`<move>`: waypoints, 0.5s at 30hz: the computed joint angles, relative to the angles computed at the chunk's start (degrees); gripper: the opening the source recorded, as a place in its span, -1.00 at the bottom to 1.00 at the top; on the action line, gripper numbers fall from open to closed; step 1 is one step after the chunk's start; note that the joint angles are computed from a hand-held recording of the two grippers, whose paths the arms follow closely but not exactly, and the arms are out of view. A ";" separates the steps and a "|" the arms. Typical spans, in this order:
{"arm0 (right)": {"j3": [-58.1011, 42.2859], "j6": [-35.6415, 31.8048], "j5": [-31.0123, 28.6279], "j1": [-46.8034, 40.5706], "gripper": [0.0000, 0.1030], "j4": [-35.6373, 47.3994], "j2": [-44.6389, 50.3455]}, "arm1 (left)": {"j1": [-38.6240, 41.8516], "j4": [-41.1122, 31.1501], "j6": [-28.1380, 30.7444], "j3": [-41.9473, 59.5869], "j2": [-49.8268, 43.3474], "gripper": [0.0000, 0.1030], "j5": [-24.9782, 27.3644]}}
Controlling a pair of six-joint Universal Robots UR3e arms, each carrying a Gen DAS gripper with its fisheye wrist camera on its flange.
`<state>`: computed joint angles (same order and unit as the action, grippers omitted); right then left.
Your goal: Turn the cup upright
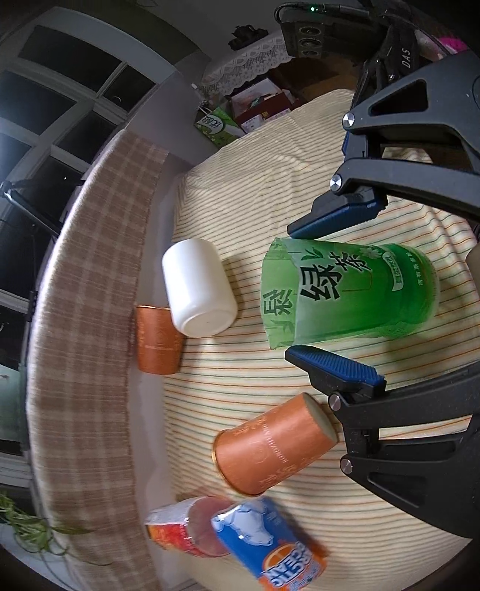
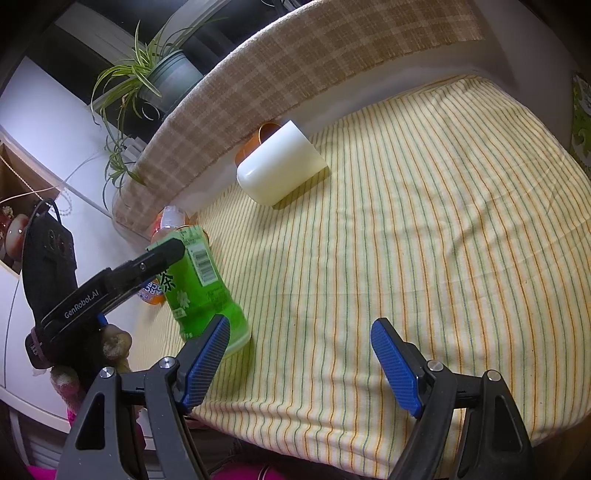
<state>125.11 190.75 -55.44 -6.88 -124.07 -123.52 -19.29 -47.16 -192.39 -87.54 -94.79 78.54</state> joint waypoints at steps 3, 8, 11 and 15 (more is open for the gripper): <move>0.11 0.00 -0.06 0.08 0.59 -0.19 0.15 | -1.00 1.71 0.28 0.36 -0.62 0.18 2.21; 0.29 0.06 -0.08 -0.05 0.59 -0.33 0.35 | -3.18 4.57 0.59 1.81 -2.81 0.18 6.96; 0.29 0.02 -0.18 -0.11 0.59 -0.34 0.34 | -4.24 6.77 0.89 1.96 -3.79 0.18 9.62; 0.39 -0.10 -0.43 -0.14 0.59 -0.35 0.08 | -5.56 9.77 1.54 1.96 -5.08 0.18 12.90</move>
